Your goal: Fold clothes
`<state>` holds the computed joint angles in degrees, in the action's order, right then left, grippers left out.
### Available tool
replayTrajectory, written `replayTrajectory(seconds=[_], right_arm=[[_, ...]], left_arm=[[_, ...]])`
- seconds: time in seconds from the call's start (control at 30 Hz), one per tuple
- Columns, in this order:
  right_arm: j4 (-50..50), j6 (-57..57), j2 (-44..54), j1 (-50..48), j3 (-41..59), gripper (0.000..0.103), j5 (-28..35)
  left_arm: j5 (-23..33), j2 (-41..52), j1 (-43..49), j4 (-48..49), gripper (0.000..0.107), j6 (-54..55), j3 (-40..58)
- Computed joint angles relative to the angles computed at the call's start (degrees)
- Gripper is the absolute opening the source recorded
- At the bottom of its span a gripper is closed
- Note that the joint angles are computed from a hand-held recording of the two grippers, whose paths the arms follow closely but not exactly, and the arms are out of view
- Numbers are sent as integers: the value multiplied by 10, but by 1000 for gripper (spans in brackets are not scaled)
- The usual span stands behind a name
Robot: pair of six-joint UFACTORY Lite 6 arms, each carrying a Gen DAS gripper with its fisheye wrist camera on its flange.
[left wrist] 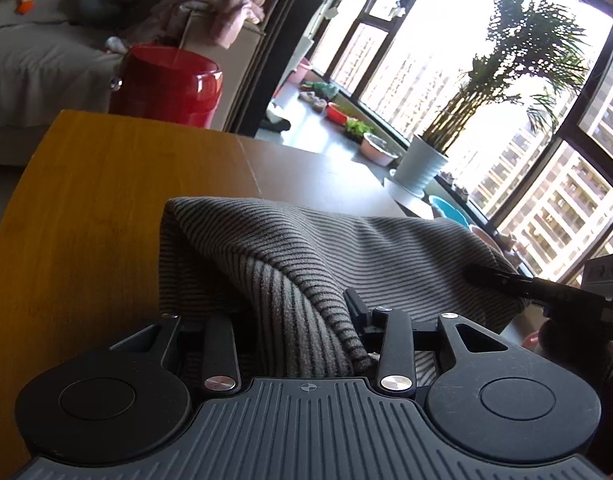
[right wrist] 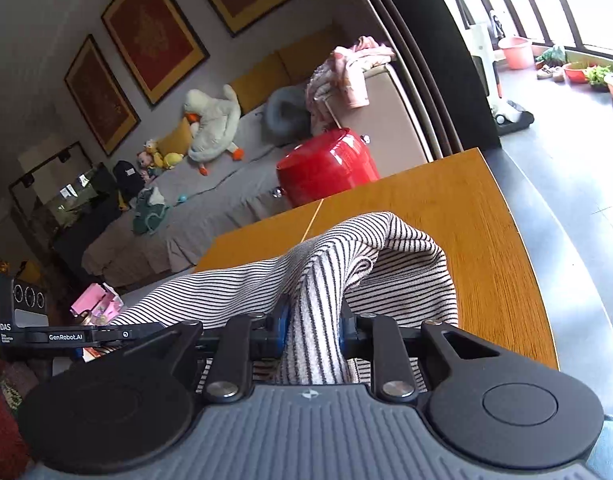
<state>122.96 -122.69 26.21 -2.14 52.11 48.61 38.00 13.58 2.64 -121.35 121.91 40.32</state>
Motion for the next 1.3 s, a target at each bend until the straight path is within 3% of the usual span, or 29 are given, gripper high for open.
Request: replayTrajectory(seconds=[0.07, 0.2, 0.33, 0.47, 0.53, 0.57, 0.7, 0.8, 0.9, 1.07, 1.2, 1.3], right_arm=[[2, -18, -9, -7, -23, 21, -1], [46, -62, 56, 4, 8, 24, -40], [59, -69, 105, -3, 33, 28, -20], [83, -108, 97, 4, 15, 34, -16], [91, -111, 96, 3, 8, 36, -9], [92, -110, 96, 2, 5, 38, -4], [101, -111, 95, 3, -5, 46, 9], [106, -114, 96, 5, -4, 51, 10], [120, -122, 89, 10, -16, 54, 12], [138, -129, 69, 26, -52, 65, 25], [149, -137, 35, 53, -105, 68, 40], [74, -90, 5, 79, -123, 70, 36]], left_arm=[[9, -25, 0, -6, 43, 27, -40], [-10, 30, -24, -91, 48, 104, -38], [9, 75, -12, -134, 57, 146, -16], [-12, 28, -12, -184, 67, 176, -38], [-7, -30, -6, -196, 67, 171, -77], [0, -63, -4, -197, 73, 163, -97], [52, -127, -5, -110, 91, 85, -128], [64, -97, -40, -67, 91, 55, -123], [64, -13, -66, -99, 89, 94, -102], [95, 66, -41, -104, 88, 105, -44], [63, 111, -52, -170, 88, 130, 21], [13, 143, -75, -250, 93, 187, 81]])
